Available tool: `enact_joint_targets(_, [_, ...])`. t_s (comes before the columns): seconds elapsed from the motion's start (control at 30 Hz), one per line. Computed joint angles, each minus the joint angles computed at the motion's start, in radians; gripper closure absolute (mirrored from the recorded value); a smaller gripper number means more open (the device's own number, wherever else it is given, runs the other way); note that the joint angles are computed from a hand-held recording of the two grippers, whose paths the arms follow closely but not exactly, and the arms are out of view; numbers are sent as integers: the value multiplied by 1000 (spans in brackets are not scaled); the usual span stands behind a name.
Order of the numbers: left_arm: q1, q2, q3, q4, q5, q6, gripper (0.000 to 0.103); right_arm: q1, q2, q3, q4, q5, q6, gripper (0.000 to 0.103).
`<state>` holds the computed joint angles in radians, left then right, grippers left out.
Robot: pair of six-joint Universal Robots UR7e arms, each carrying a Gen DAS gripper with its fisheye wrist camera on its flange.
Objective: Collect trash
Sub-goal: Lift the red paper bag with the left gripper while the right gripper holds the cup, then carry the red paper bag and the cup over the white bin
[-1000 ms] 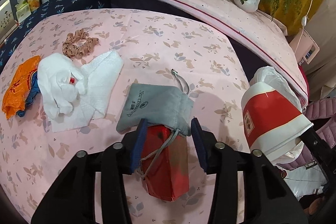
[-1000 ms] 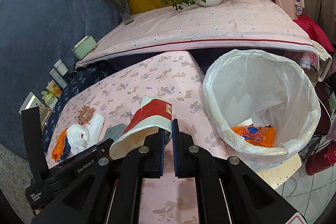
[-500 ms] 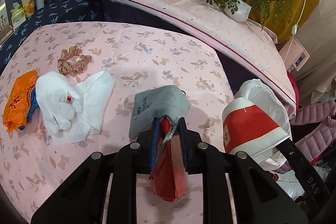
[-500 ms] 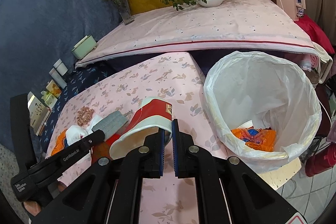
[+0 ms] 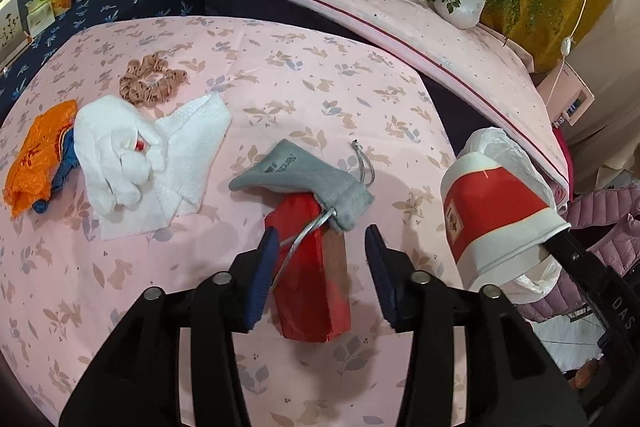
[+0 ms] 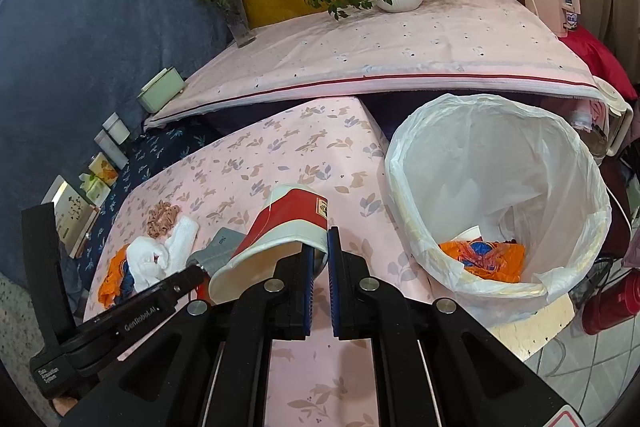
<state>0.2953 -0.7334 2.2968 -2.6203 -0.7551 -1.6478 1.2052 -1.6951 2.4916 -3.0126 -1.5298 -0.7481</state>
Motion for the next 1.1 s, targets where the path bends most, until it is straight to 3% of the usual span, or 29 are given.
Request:
enact_joint_targets(0.2, [6,51,-1,-27,-56,-13,62,-4,-4,6,6,-2,-5,96])
enact_joint_targets(0.23, [7,55,3,-46,-62,-9,74,-6,-8,9,7,-3,-9,96])
enact_joint_targets(0.3, [4,56,13,-87,-69,9,83,-8,-13,13,9,-2,-14,96])
enact_joint_targets(0.33, [0,51,11,-77,-67,8,92,-8,-13,14,6,-2,-13,97])
enact_joint_targets(0.73, [-98,-15,-36,31,-9,-16,93,-20,-100,10,73,61,-13,96])
enact_joint_targets(0.93, [-104,-21,-44,43,-16,-22,92,-35,-162,5,144,103,-29,96])
enact_joint_targets(1.1, [-111,-21,13,-94,-62,-22,92,-46,-189,31,171,95,-86,96])
